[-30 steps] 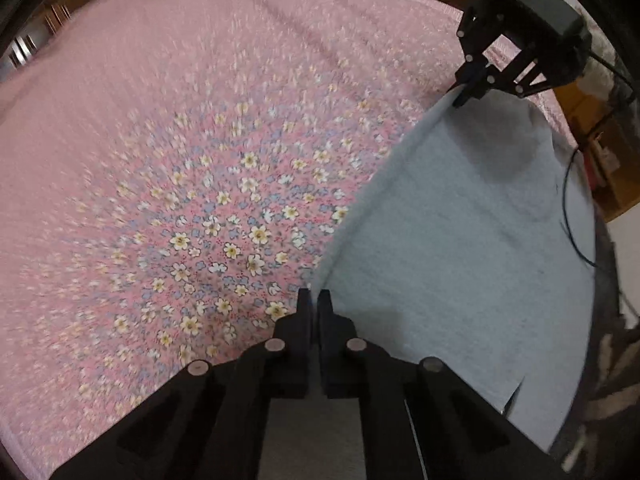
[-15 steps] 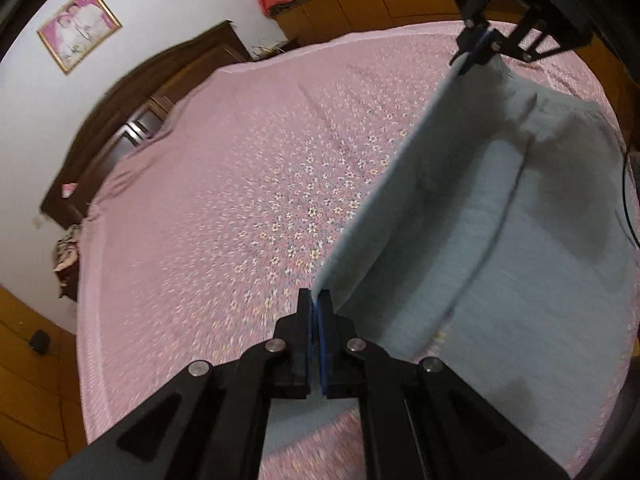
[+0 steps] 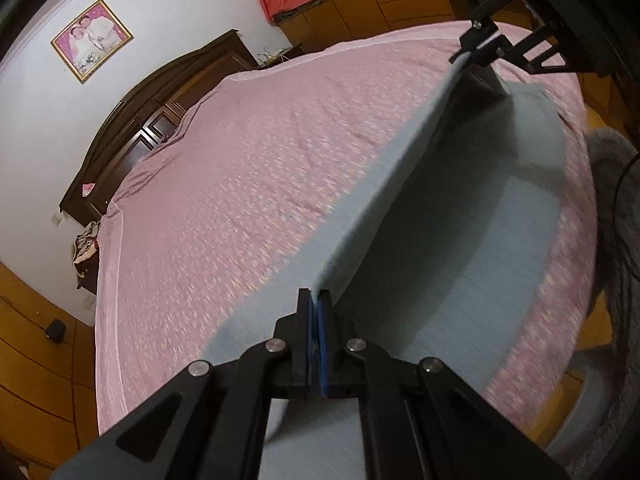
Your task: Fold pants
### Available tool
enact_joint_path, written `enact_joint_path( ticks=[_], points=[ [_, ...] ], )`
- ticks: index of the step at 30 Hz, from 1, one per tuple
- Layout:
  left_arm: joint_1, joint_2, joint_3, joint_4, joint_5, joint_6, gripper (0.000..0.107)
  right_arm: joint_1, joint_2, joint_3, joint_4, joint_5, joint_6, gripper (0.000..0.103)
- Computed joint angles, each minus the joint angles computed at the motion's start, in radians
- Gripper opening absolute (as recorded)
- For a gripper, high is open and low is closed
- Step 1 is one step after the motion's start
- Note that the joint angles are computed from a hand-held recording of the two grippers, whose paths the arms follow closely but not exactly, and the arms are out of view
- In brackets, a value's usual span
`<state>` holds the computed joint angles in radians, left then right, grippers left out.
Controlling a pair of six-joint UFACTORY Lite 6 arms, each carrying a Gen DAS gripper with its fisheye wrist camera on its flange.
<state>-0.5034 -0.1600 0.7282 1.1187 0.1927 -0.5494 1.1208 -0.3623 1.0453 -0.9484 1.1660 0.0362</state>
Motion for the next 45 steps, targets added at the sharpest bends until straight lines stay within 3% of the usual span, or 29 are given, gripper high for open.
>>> enact_joint_path(
  ticks=[3,7,13,17,27,32,38,39,41,42,43,45],
  points=[
    [-0.049,-0.076,-0.109,0.125,0.025,-0.152,0.002,0.116,-0.085,-0.111,-0.027,0.072,0.096,0.003],
    [-0.059,-0.144,-0.210,0.168,0.012,-0.213,0.002,0.239,-0.101,-0.189,-0.029,0.137,0.248,0.003],
    [-0.101,-0.170,-0.337,0.525,0.039,-0.622,0.002,0.410,-0.084,-0.337,-0.110,0.214,0.420,0.003],
    [-0.155,-0.192,-0.406,0.654,0.091,-0.786,0.002,0.439,-0.088,-0.426,-0.147,0.216,0.448,0.003],
    [-0.337,-0.167,-0.533,0.787,0.274,-1.019,0.002,0.494,-0.040,-0.563,-0.202,0.211,0.488,0.003],
    [-0.451,-0.140,-0.562,0.742,0.369,-1.008,0.002,0.486,-0.045,-0.598,-0.219,0.199,0.494,0.003],
    [-0.441,-0.055,-0.542,0.788,0.377,-1.065,0.002,0.512,-0.008,-0.639,-0.230,0.198,0.569,0.003],
    [-0.440,-0.035,-0.534,0.790,0.380,-1.075,0.003,0.533,-0.019,-0.628,-0.202,0.210,0.598,0.007],
    [-0.437,-0.045,-0.536,0.779,0.370,-1.084,0.004,0.518,-0.138,-0.575,-0.158,0.217,0.595,0.035],
    [-0.431,-0.074,-0.540,0.742,0.348,-1.052,0.009,0.517,-0.236,-0.538,-0.123,0.231,0.611,0.054],
    [-0.393,-0.120,-0.533,0.688,0.296,-0.978,0.012,0.501,-0.322,-0.510,-0.097,0.237,0.626,0.063],
    [-0.316,-0.266,-0.548,0.487,0.153,-0.776,0.018,0.343,-0.527,-0.420,-0.002,0.200,0.615,0.064]
  ],
)
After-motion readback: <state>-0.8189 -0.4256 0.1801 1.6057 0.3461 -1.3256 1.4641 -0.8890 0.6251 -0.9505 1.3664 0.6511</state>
